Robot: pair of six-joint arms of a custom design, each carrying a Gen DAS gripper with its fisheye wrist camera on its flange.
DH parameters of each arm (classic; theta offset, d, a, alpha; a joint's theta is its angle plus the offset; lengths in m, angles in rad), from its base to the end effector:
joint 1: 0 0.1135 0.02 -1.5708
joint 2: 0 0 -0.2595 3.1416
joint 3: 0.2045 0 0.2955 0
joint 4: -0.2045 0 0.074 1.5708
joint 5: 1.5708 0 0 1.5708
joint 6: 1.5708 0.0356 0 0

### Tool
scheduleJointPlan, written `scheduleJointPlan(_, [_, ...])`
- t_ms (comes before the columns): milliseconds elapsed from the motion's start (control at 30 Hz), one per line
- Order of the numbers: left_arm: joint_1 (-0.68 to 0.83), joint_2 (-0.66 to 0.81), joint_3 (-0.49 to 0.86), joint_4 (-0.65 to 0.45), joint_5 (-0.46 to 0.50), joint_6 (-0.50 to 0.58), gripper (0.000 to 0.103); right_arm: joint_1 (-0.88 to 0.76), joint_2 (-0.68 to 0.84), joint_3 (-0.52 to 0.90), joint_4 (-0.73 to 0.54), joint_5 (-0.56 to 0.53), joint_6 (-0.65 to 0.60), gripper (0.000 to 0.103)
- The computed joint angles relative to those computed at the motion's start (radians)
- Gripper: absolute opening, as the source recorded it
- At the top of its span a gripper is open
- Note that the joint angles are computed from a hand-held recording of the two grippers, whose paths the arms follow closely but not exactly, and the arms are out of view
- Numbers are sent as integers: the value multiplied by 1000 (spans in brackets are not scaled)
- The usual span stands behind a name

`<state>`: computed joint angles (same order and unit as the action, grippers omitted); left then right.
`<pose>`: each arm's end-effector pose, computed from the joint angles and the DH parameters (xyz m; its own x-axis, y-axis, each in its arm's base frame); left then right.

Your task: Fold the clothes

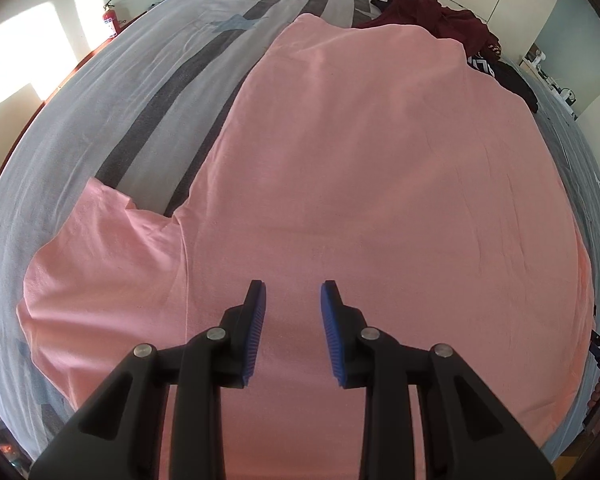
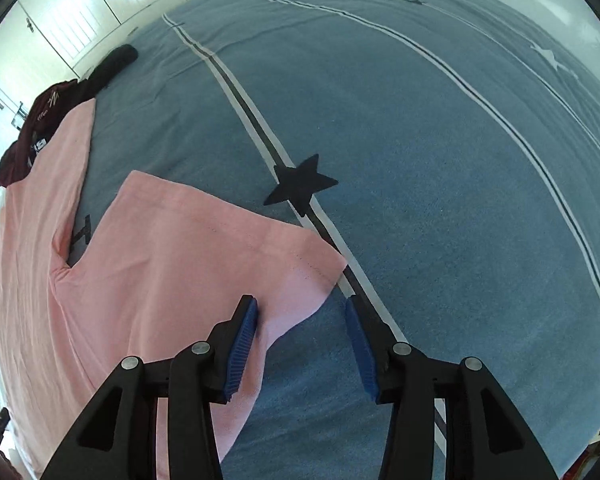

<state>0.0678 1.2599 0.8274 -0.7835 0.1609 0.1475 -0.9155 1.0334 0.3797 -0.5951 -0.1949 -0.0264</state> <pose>0.2662 0.0124 0.1914 -0.9271 0.0825 -0.3657 0.1263 0.9872 -0.0975 0.1199 -0.1447 0.1048 -0.5974 0.7348 -0.3212 0.7250 0.6661 0.1753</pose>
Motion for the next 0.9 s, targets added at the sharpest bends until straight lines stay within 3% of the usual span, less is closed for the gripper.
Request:
scheduleJointPlan(33, [-5,0,2,-2,-4,1,25,-3,24,3,19,-6,0,42])
scheduleJointPlan(67, [-9,0,5,-4,-9,2,25,-4,33,6,27,-12,-2,34])
scheduleJointPlan(100, [-12,0,8,-7,-14,5,25,-7,39,13,24,-16,-5,13])
scheduleJointPlan(133, [-13,1,11,-11,-19,7,25,-11,44,21,18,-19,-9,4])
scheduleJointPlan(333, [4,-1,32,-42,-17,24,25,-71,-112,35,-115,45,-142,4])
scheduleJointPlan(500, [54,16,50,-53,-11,71,25,-73,-103,-2,-120,112,-195,6])
scheduleJointPlan(567, [83,22,57,-57,-8,90,25,-20,-166,-10,-145,153,-161,6])
scheduleJointPlan(667, [128,31,66,-61,-9,114,25,106,-271,-5,-211,302,-55,10])
scheduleJointPlan(833, [196,48,82,-75,15,144,25,217,-310,17,-288,501,106,12])
scheduleJointPlan(900, [216,53,86,-76,23,159,25,214,-352,28,-320,435,118,12])
